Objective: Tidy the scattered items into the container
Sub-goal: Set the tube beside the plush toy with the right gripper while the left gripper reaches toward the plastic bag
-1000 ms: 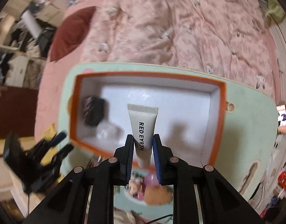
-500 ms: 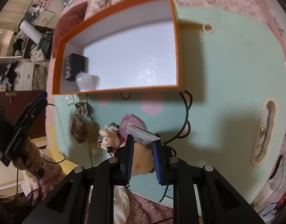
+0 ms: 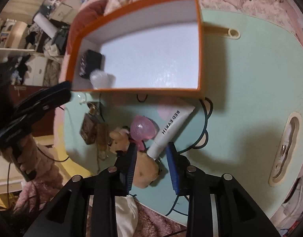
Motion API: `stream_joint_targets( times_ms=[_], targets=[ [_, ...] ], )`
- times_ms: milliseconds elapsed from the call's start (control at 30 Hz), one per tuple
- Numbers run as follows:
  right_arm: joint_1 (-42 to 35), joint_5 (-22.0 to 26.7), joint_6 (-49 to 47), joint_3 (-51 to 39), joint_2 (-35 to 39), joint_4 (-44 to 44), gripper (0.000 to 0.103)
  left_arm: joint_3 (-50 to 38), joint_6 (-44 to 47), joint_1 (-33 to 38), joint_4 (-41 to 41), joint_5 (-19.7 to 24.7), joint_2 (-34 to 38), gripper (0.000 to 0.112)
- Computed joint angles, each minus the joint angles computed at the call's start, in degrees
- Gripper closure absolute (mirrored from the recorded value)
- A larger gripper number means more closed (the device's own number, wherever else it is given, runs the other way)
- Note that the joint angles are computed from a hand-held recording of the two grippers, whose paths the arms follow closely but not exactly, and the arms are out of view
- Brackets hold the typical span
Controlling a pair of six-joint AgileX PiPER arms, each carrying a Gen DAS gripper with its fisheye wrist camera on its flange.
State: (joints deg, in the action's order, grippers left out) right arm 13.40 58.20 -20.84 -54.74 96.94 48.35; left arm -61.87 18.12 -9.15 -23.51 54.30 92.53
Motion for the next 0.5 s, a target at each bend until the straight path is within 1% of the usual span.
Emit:
stream_joint_targets(
  times_ms=[33, 133, 200, 300, 367, 433, 500],
  targets=[
    [-0.34, 0.05, -0.55, 0.18, 0.09, 0.72, 0.071, -2.58, -2.36, -1.37, 2.44, 0.85, 1.92, 0.07],
    [-1.54, 0.26, -3.16, 1.35, 0.38, 3.44, 0.07, -8.63, -10.17, -6.34, 12.27, 1.37, 6.48, 0.07],
    [-2.29, 0.83, -4.13, 1.78, 0.85, 4.27, 0.07, -12.07, -13.22, -8.13, 16.64, 3.27, 9.22, 0.07],
    [-3.57, 1.62, -6.24, 2.83, 1.77, 5.84, 0.069, -15.65, -15.48, -9.92, 20.66, 7.17, 12.95, 0.07],
    [-4.44, 1.82, -7.6, 3.41, 2.25, 6.72, 0.068, -17.1, -17.01, -11.15, 23.86, 8.92, 15.05, 0.071],
    [-5.38, 1.9, -9.05, 4.13, 2.5, 7.84, 0.067, -18.46, -18.06, -11.26, 24.87, 10.83, 17.03, 0.071],
    [-6.38, 2.38, -10.28, 4.52, 2.77, 8.44, 0.066, -20.09, -18.41, -10.55, 24.18, 13.13, 19.62, 0.071]
  ],
)
